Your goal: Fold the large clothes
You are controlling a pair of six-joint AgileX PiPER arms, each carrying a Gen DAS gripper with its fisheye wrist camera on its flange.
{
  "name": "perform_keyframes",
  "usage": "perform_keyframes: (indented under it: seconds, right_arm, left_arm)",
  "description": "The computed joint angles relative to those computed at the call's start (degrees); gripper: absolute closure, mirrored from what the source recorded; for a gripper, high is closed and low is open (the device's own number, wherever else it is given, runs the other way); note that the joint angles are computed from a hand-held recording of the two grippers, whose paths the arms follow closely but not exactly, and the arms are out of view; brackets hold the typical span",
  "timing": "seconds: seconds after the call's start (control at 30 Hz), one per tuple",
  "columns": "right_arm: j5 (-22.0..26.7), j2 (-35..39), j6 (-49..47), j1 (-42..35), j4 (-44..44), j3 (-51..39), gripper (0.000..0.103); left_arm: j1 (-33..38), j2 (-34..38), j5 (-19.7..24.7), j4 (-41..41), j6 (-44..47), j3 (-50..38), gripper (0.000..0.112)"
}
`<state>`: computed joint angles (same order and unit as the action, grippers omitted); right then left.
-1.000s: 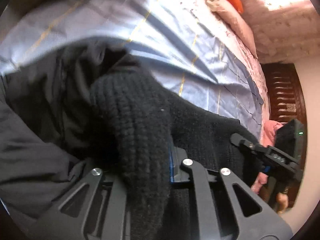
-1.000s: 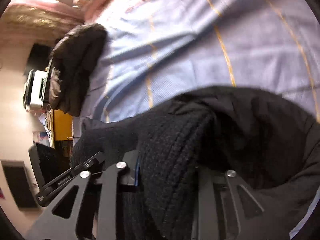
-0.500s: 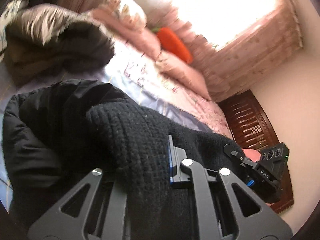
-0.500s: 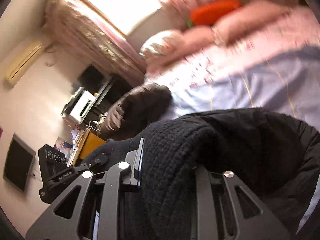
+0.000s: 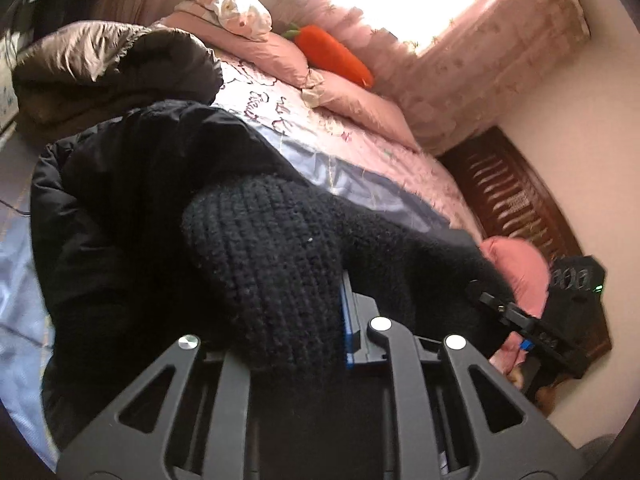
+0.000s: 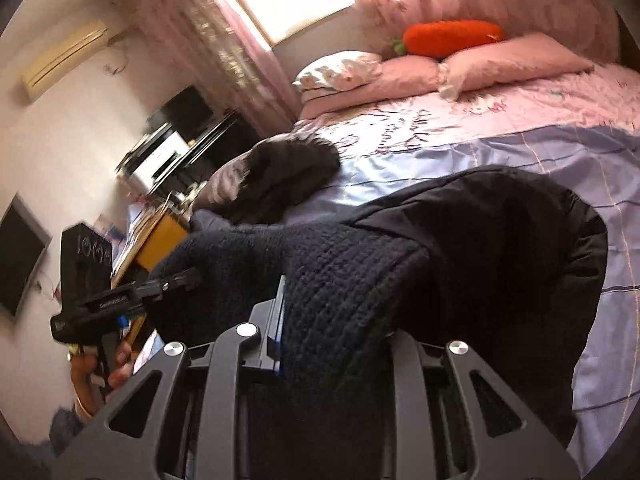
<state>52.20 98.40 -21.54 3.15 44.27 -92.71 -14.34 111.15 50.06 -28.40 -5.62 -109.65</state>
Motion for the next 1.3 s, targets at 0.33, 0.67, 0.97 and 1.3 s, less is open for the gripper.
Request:
perform_keyframes:
  seconds: [0.33,0.67,0.97,1.3]
  right_arm:
    - [-0.7,-24.0,-5.5,3.12,-3.76,30.84,0.079]
    - [-0.58,-29.56,7.57,-5.3,-7.86,35.97,0.017]
    - [7.22,-29.17,-3.61,4.43,1.9,43.0,0.012]
    - [-1.1,-17.86,13.79,20.2,-11.62,34.88,0.027]
  left_arm:
    - [-6.0,-23.15,-7.62,0.43,2.97,36.34,0.086]
    - [-4.85,-20.29,-8.32,-0.98,0.31,32.65,0.087]
    - [-4.61,-19.63,-8.34,-4.1,0.88,32.2,0.087]
    - [-0.98,-21.78,-6.46,-8.3,5.24,33.66,0.085]
